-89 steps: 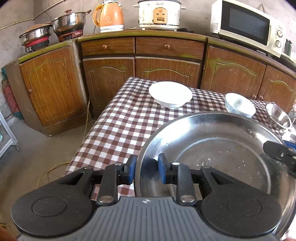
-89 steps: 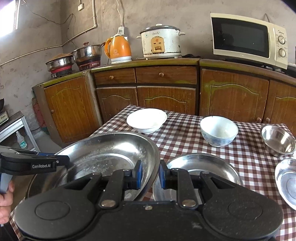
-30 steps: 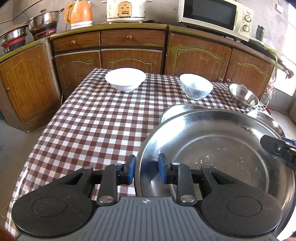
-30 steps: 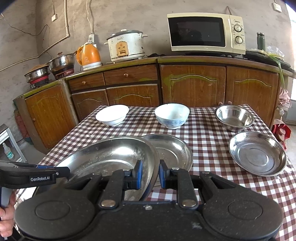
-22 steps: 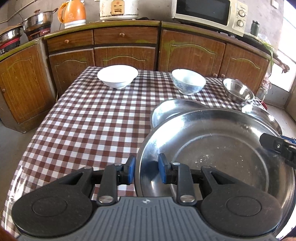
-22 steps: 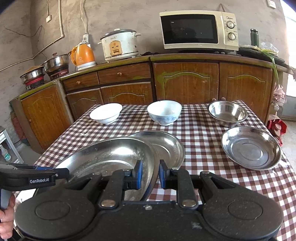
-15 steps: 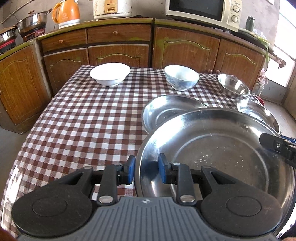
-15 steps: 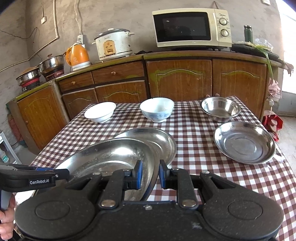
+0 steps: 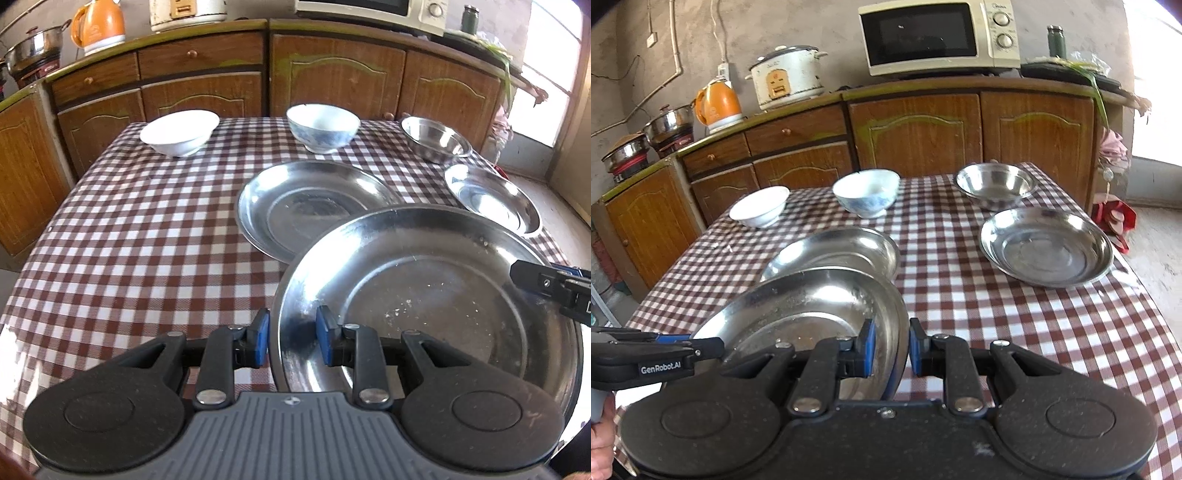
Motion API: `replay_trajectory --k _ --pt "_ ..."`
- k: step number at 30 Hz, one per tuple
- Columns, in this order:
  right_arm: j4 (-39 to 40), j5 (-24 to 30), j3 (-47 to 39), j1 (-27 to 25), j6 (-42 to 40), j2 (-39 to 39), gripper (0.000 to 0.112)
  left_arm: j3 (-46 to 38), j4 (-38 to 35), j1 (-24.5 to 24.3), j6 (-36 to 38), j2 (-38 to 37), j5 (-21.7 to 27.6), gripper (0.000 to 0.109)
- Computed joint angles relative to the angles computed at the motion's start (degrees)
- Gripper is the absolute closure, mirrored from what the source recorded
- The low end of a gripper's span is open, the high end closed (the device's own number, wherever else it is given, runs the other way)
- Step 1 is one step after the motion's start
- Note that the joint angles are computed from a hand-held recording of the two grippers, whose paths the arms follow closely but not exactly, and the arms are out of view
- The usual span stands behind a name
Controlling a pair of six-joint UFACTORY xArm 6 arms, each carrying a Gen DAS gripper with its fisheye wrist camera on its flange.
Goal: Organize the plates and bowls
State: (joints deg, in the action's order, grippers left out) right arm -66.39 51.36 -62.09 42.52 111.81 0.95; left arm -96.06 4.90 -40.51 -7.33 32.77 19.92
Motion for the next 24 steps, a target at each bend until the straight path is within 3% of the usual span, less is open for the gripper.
replay_trajectory --k 24 --pt "4.7 -2.8 6.9 -0.4 1.7 -1.9 0.087 1.5 -2.7 -1.5 5.2 1.0 2.4 0.080"
